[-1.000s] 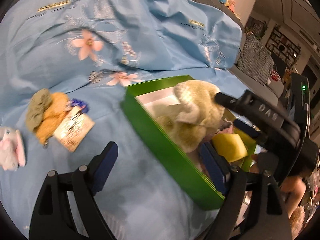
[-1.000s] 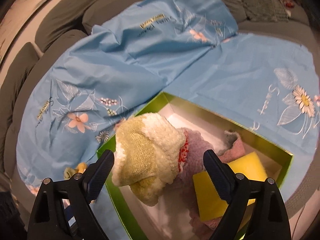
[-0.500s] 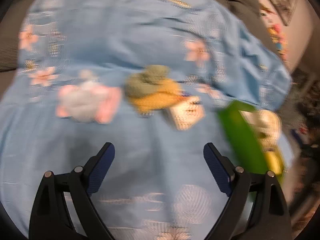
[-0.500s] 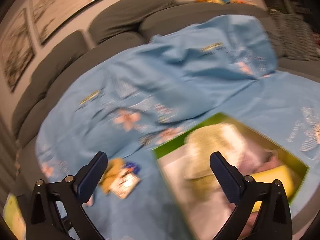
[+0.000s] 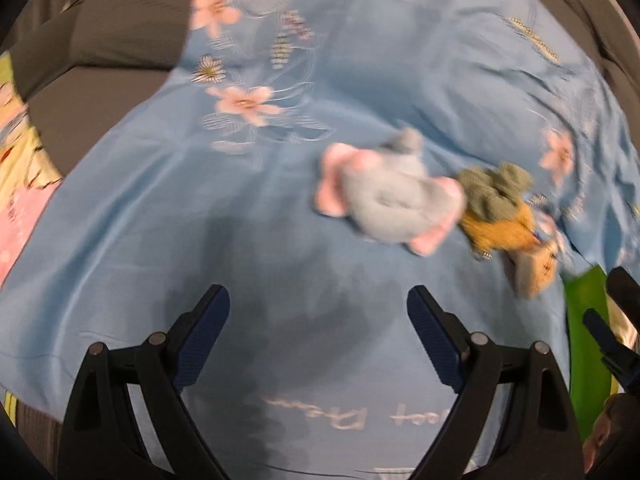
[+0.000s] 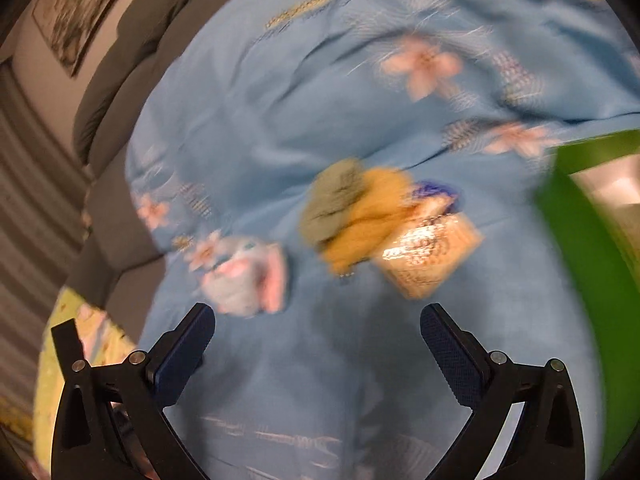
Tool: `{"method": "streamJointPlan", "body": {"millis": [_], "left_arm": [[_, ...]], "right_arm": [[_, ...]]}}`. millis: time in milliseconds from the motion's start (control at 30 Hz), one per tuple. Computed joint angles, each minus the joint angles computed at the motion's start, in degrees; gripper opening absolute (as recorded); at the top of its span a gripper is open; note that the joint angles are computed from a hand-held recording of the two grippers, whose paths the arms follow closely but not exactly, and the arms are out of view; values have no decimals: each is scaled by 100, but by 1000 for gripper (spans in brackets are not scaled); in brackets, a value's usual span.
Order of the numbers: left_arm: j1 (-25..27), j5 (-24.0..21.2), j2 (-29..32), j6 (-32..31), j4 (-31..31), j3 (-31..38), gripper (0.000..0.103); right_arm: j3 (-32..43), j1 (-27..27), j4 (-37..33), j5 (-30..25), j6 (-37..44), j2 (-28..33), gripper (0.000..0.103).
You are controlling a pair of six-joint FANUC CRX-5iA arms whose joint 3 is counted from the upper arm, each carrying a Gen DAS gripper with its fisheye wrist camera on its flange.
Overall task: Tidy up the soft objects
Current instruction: 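Move the right gripper back and grasp the grey plush elephant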
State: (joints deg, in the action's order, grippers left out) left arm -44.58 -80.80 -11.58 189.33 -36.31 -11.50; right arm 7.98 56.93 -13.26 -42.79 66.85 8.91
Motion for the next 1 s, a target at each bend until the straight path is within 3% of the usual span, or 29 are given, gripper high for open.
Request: {"method": "streamJointPlan", "body": {"millis": [100, 200, 267, 400, 467, 500, 567, 667, 767, 900, 1000], "left_arm": [[248, 373, -443, 93, 261, -367, 90], [474, 811, -914, 312, 439, -747, 90], [502, 756, -1017, 498, 430, -813, 90], [558, 647, -1115, 799, 437, -868, 90], [669, 902, -1277, 780, 535, -1015, 90], [721, 999, -1335, 783, 585, -1069, 90], [728, 1067, -1369, 818, 605, -1098, 90], [709, 1088, -1310, 740, 614, -1054, 90], [811, 1386, -1311, 654, 691, -1137, 90], [1082, 2105, -1426, 296, 1068, -1394, 90], [879, 1988, -1230, 329, 916, -1201, 90]], "right_arm": [[729, 136, -274, -407, 219, 602, 103], [1160, 301, -305, -453, 215, 1006, 100], [1389, 403, -257, -410, 106, 1241, 89], [1842, 518, -44, -675, -301, 1721, 76], [1882, 562, 114, -668, -490, 1869, 53], [1921, 523, -37, -662, -392, 1915, 47], [1914, 412, -499, -615, -32, 1878, 35], [1659, 532, -97, -500, -76, 1667, 28], [1384, 474, -304, -531, 149, 1309, 27], [796, 508, -65, -625, 202, 722, 27], [614, 346, -361, -945, 325, 432, 27]]}}
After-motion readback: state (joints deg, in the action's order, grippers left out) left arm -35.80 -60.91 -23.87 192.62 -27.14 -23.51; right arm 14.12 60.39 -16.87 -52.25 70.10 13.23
